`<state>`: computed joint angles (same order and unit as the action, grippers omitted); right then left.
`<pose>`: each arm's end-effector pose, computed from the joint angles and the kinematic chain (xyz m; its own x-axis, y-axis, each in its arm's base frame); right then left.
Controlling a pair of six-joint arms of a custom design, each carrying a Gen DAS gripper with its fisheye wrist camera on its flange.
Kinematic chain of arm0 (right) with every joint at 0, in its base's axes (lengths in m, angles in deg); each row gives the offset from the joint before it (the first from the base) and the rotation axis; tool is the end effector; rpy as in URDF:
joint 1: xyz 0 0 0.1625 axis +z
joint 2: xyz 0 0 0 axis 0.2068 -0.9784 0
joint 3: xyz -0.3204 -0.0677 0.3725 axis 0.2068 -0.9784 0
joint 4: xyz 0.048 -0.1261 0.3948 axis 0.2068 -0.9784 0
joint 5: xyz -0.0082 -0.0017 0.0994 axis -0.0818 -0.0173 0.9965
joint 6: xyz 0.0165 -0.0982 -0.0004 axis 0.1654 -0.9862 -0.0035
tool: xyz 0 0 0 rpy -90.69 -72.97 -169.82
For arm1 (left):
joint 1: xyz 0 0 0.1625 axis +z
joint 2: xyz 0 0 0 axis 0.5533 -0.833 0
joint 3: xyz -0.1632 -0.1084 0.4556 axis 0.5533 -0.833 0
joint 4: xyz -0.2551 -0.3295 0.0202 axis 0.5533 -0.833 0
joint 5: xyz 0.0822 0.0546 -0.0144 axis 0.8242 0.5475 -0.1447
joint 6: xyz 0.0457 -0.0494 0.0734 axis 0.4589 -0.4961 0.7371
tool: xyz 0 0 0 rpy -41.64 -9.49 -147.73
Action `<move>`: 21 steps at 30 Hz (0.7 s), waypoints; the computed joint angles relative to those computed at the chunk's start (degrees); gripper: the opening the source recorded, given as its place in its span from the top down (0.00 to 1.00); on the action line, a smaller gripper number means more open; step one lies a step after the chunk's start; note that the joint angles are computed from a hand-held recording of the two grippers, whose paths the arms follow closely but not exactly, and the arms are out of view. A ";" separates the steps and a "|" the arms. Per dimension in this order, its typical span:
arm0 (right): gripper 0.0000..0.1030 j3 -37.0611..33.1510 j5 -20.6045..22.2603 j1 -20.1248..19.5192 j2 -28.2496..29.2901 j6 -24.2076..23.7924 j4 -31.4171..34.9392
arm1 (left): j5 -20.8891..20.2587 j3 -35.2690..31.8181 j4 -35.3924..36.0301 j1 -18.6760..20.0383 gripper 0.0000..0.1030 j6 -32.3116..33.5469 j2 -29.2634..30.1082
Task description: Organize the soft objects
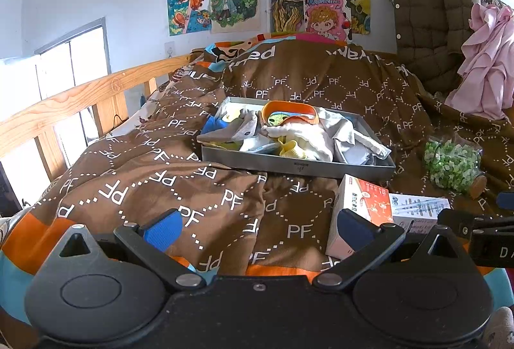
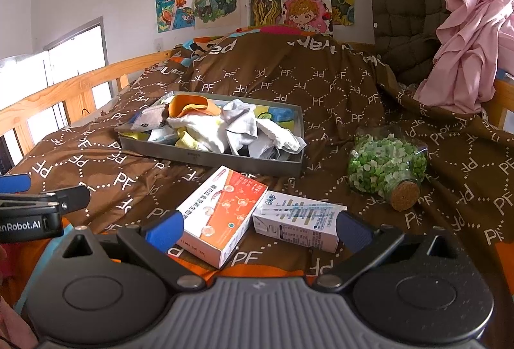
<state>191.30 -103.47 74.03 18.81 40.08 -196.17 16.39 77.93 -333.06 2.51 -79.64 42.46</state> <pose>0.0795 -0.3794 0.1212 -0.7586 0.0624 0.6485 -0.5574 0.4531 -0.6957 -0.1782 -0.3997 0.0414 -0.6609 0.1621 -0.7327 0.7168 0.4253 -0.5525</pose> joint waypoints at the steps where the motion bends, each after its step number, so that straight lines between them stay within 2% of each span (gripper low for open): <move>1: 0.00 -0.01 0.00 0.02 -0.01 -0.02 0.01 | 0.00 -0.11 0.15 0.00 0.01 0.04 -0.08; 21: 0.00 -0.02 -0.13 0.11 -0.04 -0.02 0.08 | -0.11 0.23 -0.11 0.26 0.01 0.05 -0.04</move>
<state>191.29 -103.60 74.14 18.78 40.06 -196.09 16.28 78.16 -333.16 2.77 -79.60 42.42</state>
